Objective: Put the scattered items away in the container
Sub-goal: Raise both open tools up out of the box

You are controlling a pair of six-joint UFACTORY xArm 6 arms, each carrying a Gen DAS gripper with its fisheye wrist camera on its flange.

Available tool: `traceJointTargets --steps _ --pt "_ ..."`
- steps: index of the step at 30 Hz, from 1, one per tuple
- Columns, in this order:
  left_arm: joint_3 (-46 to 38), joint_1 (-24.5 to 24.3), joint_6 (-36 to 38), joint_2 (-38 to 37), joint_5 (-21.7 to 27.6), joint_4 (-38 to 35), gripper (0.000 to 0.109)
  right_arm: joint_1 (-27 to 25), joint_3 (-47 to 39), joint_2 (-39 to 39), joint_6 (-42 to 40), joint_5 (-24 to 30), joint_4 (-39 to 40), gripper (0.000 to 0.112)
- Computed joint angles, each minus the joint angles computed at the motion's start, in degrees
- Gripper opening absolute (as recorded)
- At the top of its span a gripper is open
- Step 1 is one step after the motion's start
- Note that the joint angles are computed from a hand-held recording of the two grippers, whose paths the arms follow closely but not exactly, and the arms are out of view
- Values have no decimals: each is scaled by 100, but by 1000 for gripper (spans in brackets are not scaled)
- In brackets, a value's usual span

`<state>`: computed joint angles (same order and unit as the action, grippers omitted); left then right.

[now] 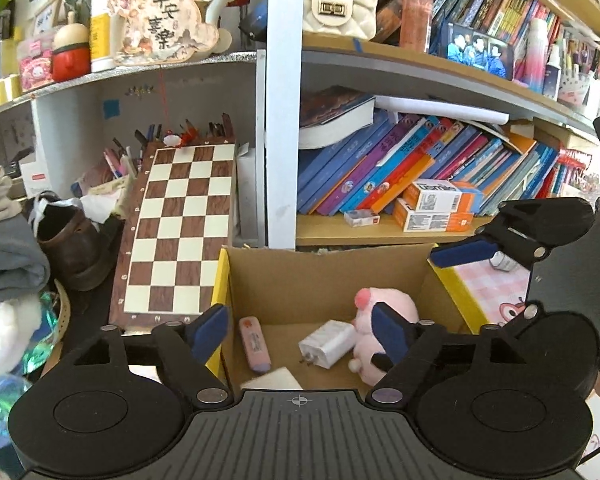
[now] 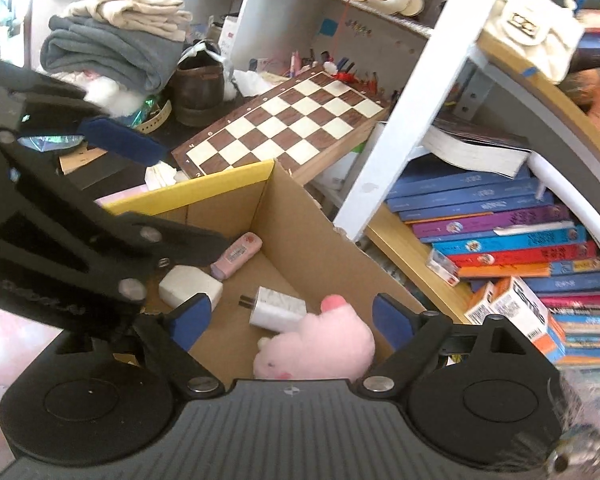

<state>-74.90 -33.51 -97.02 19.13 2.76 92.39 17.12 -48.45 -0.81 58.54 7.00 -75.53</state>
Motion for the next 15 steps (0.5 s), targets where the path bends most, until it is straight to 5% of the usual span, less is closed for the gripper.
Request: traceJointTargets --steps 15 --pt "917 -249 -1194 -833 142 959 91 332 1119 -1280 1524 648 -734 101"
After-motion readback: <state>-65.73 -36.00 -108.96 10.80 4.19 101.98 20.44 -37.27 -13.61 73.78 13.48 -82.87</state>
